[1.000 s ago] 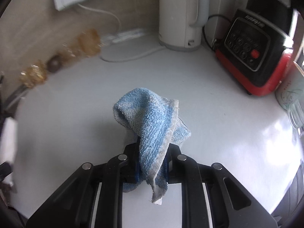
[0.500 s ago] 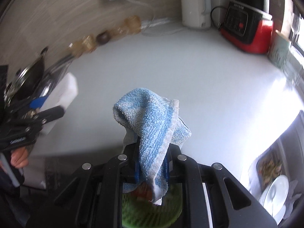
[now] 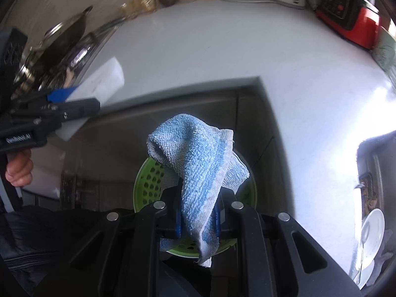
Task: Collect trash
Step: 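Carry the blue towel and white sponge over the green basket with both grippers, then open the right gripper over the basket while the left gripper releases the sponge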
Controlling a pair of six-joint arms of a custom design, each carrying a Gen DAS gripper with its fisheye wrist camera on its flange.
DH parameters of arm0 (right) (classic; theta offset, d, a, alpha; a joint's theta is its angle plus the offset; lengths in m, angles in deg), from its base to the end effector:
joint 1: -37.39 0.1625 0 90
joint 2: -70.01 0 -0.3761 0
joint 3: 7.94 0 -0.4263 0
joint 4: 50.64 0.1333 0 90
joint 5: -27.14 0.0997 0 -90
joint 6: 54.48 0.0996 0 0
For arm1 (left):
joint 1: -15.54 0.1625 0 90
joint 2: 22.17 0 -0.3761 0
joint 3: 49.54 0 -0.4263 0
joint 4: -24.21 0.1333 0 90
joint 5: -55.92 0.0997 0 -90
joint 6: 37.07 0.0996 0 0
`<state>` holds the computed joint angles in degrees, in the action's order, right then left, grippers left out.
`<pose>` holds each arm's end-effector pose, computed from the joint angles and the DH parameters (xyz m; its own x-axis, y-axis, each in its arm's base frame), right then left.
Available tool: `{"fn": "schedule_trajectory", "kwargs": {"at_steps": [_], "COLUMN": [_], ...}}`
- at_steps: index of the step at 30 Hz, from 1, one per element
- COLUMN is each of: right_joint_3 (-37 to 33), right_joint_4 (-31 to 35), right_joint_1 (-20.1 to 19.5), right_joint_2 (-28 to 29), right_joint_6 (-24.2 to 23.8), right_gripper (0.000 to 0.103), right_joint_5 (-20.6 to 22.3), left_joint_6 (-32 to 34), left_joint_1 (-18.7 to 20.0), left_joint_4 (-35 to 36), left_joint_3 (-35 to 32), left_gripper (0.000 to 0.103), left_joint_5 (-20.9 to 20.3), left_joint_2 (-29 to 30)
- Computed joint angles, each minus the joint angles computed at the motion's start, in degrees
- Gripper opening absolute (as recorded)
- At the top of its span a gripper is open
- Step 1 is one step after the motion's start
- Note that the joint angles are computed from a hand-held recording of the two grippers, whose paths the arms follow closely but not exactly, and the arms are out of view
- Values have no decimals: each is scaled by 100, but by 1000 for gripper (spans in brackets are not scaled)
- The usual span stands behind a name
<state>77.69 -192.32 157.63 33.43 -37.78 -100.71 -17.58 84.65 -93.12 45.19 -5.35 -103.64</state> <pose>0.4072 -0.5551 -0.0093 -0.8115 -0.1096 0.5739 -0.2818 0.9339 -0.2201 -0.0406 -0.6146 0.3762 -0.6962 0.4942 -0.5207 0.6133 0.7864 -0.0736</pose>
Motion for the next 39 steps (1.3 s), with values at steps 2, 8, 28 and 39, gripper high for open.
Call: {"fn": "schedule_trajectory", "kwargs": {"at_steps": [2,8,28,39], "right_joint_3": [0,-191,485,840], "right_joint_4": [34,374,363,198], "right_joint_1": [5,-83,341,321], "right_joint_2": [86,404,-451,-736], "right_joint_6": [-121,-142,396,725], "right_gripper": [23,57,84,84], "right_joint_5": [-13,-121,-825,-877], "left_joint_6": [-56,-249,177,29], "left_joint_1": [-36,-45,135,86], "left_joint_4": [-22,85,375,974], "left_joint_3": [101,279,738,881], "left_gripper": [68,69,69,85], "left_joint_5": [43,160,168,694], "left_joint_2": [-81,-218,385,767]}}
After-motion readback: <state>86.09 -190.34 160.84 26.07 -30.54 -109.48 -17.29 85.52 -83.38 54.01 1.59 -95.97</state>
